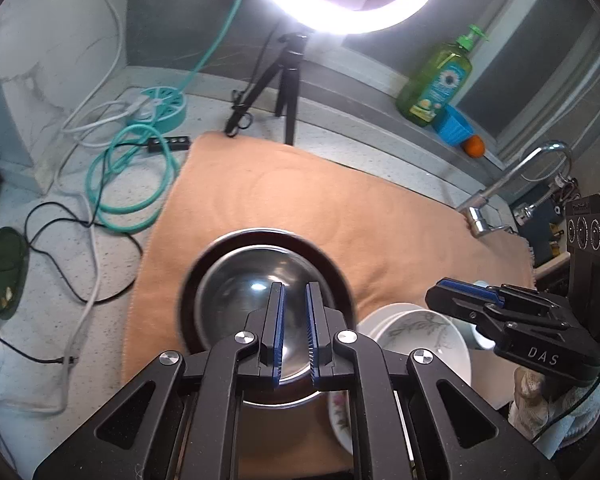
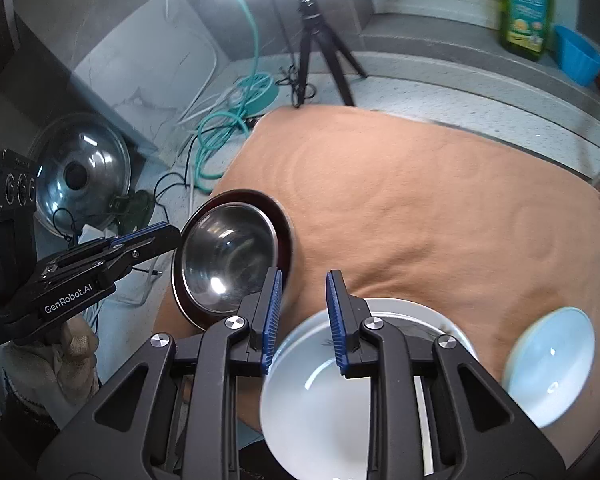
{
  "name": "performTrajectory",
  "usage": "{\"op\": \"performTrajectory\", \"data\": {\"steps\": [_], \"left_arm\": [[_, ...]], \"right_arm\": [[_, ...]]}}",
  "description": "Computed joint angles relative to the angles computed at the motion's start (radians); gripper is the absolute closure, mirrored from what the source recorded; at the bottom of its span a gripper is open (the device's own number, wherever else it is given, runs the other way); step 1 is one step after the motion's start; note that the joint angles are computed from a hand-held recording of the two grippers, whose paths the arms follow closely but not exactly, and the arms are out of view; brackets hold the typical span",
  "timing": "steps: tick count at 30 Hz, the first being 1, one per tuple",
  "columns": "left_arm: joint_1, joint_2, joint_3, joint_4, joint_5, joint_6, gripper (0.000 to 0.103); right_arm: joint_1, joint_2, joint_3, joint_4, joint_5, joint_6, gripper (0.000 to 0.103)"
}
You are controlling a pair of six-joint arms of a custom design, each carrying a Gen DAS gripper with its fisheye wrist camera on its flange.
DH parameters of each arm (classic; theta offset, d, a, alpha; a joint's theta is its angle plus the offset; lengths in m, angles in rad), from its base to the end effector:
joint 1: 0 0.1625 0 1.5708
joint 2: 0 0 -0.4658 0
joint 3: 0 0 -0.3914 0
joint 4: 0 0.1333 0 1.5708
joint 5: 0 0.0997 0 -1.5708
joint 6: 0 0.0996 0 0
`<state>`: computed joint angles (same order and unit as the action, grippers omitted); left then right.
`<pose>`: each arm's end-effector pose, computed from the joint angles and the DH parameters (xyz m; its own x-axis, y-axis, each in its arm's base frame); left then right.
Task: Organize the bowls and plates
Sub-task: 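Open the left gripper and raise it from the nested bowls, then move the left gripper to the rim of the light blue bowl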
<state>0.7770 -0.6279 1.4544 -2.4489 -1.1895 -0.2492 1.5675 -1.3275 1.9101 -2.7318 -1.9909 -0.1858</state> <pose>-0.4128 -0.6448 0.0611 -0.8196 0.4556 -0.3474 0.5262 0.8385 -0.1416 0.0908 -0.5725 0.3776 -0.8971 0.0674 0.4366 -0.1658 0.8647 -0.4742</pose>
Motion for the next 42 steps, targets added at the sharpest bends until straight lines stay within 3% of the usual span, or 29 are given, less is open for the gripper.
{"op": "performTrajectory", "data": {"steps": [3,8,12,22,30,39,42], "left_arm": [[-0.016,0.012,0.0,-0.014,-0.019,0.016,0.094],[-0.036,0.04,-0.011,-0.022,-0.067,0.033,0.094],[-0.053,0.065,-0.023,-0.013,-0.1,0.047,0.094],[-0.093,0.151,-0.091,0.039,-0.2,0.079,0.094],[-0.119,0.239,-0.169,0.113,-0.273,0.09,0.094],[-0.132,0.304,-0.241,0.169,-0.292,0.093,0.094],[-0.133,0.322,-0.263,0.19,-0.285,0.097,0.086]], "right_arm": [[-0.017,-0.05,0.041,-0.057,0.004,-0.017,0.062],[-0.041,-0.125,0.091,-0.124,-0.024,-0.036,0.059],[-0.083,-0.193,0.124,-0.145,-0.021,-0.027,0.047],[-0.217,-0.324,0.198,-0.205,-0.061,-0.02,0.045],[-0.328,-0.377,0.236,-0.203,-0.023,-0.024,0.045],[-0.377,-0.382,0.255,-0.187,0.019,-0.011,0.045],[-0.394,-0.381,0.256,-0.176,0.045,-0.004,0.046]]}}
